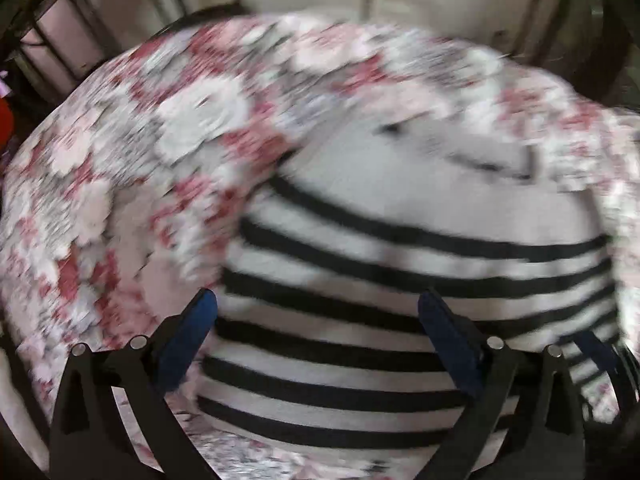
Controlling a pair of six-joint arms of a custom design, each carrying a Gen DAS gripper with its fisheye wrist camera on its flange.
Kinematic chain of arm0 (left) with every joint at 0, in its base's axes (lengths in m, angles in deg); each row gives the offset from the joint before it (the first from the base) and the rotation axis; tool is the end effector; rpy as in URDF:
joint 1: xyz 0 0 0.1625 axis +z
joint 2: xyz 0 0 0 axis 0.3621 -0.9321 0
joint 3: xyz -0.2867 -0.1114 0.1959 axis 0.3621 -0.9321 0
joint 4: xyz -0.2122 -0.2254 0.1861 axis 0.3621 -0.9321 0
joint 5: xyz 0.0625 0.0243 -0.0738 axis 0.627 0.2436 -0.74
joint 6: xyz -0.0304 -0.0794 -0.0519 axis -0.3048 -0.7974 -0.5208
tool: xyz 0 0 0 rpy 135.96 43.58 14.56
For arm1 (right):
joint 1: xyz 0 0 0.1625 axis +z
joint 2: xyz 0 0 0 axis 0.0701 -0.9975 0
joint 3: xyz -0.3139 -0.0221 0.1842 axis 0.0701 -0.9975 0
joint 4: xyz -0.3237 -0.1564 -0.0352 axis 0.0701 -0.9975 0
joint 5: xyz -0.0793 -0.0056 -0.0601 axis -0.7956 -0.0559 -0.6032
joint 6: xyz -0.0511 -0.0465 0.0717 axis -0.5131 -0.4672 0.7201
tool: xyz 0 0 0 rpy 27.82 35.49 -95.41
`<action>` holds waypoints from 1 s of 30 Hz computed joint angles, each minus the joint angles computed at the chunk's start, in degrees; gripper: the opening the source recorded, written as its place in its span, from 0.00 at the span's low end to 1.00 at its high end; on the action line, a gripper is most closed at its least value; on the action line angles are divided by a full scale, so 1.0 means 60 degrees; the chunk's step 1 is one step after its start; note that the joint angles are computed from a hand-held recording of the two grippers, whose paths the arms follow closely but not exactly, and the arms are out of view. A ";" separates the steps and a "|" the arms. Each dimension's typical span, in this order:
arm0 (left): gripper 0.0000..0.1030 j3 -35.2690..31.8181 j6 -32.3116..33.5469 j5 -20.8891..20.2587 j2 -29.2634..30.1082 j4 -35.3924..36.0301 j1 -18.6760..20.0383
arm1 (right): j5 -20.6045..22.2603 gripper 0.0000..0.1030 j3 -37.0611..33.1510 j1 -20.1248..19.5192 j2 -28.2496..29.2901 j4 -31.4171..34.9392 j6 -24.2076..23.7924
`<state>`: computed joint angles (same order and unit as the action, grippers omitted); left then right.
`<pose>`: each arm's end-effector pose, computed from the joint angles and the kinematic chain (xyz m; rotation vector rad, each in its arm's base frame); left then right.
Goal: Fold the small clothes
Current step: 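Raise both open grippers away from the folded striped sweater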
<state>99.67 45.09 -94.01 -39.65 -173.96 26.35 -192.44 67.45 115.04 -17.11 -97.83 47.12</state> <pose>-0.1758 -0.4975 0.2644 0.2355 2.2942 -0.3640 0.3277 -0.4411 0.0923 0.1232 -2.5511 0.5748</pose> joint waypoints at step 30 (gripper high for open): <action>0.95 0.0948 -0.0561 0.0751 -0.0336 0.1124 -0.2101 | 0.2101 0.75 0.1703 -0.1179 -0.2720 0.0266 0.3608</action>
